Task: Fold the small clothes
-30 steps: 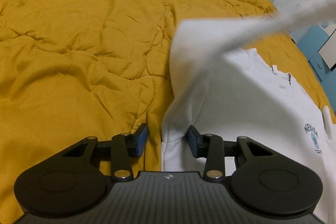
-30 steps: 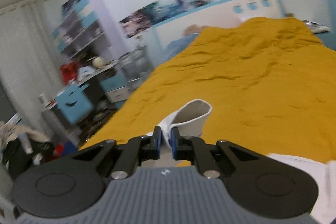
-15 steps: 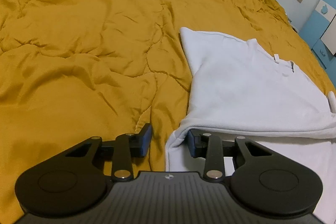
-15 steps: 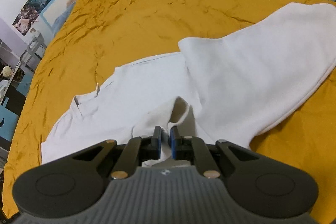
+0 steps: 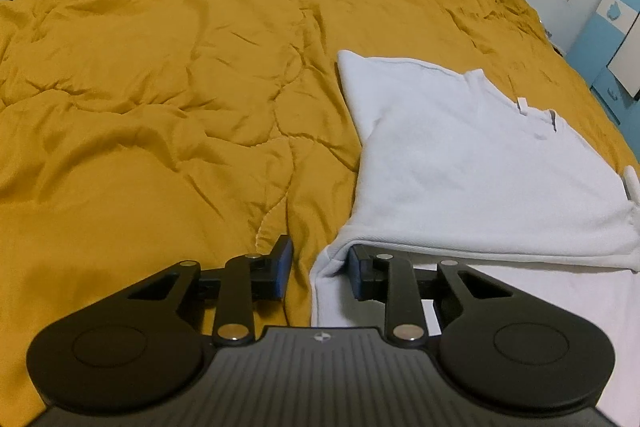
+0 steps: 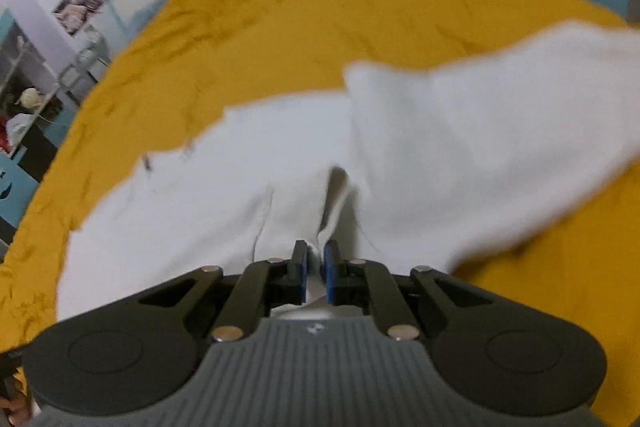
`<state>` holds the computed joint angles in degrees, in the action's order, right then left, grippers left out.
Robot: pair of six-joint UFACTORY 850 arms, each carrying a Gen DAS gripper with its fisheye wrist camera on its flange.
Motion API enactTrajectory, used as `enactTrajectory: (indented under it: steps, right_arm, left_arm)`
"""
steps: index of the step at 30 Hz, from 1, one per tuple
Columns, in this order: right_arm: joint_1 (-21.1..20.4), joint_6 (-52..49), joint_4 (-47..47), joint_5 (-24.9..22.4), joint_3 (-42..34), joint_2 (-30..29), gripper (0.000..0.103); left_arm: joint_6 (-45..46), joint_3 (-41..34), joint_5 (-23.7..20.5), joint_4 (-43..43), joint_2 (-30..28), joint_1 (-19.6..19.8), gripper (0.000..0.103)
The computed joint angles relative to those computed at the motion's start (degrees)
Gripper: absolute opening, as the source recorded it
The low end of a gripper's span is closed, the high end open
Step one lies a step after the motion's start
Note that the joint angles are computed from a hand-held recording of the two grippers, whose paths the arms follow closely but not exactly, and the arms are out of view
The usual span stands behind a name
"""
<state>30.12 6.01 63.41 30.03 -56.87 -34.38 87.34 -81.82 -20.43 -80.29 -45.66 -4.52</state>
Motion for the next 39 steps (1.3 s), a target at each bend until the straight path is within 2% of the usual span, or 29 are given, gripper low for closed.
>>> enactTrajectory:
  steps: [4, 8, 10, 12, 13, 14, 16, 17, 18, 19, 22, 24, 28, 30, 32, 35, 39]
  right_arm:
    - [0.60, -3.09, 1.91, -0.42, -0.66, -0.61, 0.003]
    - [1.52, -15.25, 13.15, -1.39, -1.24, -0.13, 0.004]
    - [2.32, -12.47, 12.36, -0.16, 1.54, 2.03, 0.011]
    - [2.65, -7.16, 7.04, 0.70, 2.94, 3.14, 0.017]
    - [2.91, -5.69, 4.96, 0.98, 3.39, 3.51, 0.027]
    - [2.88, -6.62, 4.55, 1.00, 2.82, 3.13, 0.031]
    - [2.59, -14.16, 9.04, 0.05, 0.44, 1.64, 0.031]
    - [2.31, -17.09, 11.01, -0.91, -0.62, 0.89, 0.028]
    - [1.93, -17.73, 11.10, -2.16, -1.35, 0.27, 0.020]
    - [1.66, -17.73, 10.49, -3.12, -1.93, -0.16, 0.000]
    - [2.94, -25.74, 14.35, 0.58, -3.08, -0.25, 0.000]
    - [3.00, -26.88, 14.40, 2.65, -2.82, 1.00, 0.000]
    - [2.73, -17.32, 3.87, 9.04, 0.33, 5.37, 0.000]
    - [3.64, -17.24, 1.61, 11.95, 1.65, 6.46, 0.000]
    - [4.03, -22.87, 6.45, 9.00, 1.42, 5.19, 0.000]
    - [4.44, -19.91, 8.28, 3.52, 3.10, 2.79, 0.000]
    - [5.33, -17.89, 8.93, 3.28, 3.78, 1.08, 0.000]
  left_arm:
    - [-3.48, -0.35, -0.74, 4.49, 0.22, 0.30, 0.032]
    - [-1.04, 0.91, -0.83, 3.73, 1.05, 0.61, 0.032]
    - [-0.03, 1.31, -0.58, 3.17, 1.32, 0.54, 0.032]
    - [0.01, 1.36, -0.20, 3.12, 1.29, 0.35, 0.032]
    - [-0.26, 1.34, -0.03, 3.21, 1.24, 0.28, 0.032]
    - [-0.29, 1.44, 0.19, 3.02, 1.28, 0.20, 0.032]
    - [0.54, 1.74, 0.54, 2.11, 1.44, 0.11, 0.032]
    - [0.63, 1.68, 0.59, 1.98, 1.40, 0.10, 0.032]
    - [0.57, 1.68, 0.58, 1.87, 1.38, 0.11, 0.032]
    - [-0.05, 1.49, 0.49, 2.29, 1.26, 0.14, 0.032]
    - [-1.95, 1.05, 0.62, 3.91, 1.05, 0.07, 0.032]
    - [-3.30, 0.75, 0.98, 5.01, 0.88, -0.09, 0.032]
    - [-3.12, 0.94, 1.48, 4.20, 0.95, -0.24, 0.032]
    - [-2.24, 1.12, 1.58, 3.36, 1.00, -0.24, 0.032]
    - [-1.81, 1.18, 1.66, 3.04, 0.99, -0.28, 0.032]
    - [-2.21, 1.10, 1.84, 3.66, 0.99, -0.38, 0.032]
    - [-3.68, 1.06, 1.97, 5.95, 1.27, -0.38, 0.032]
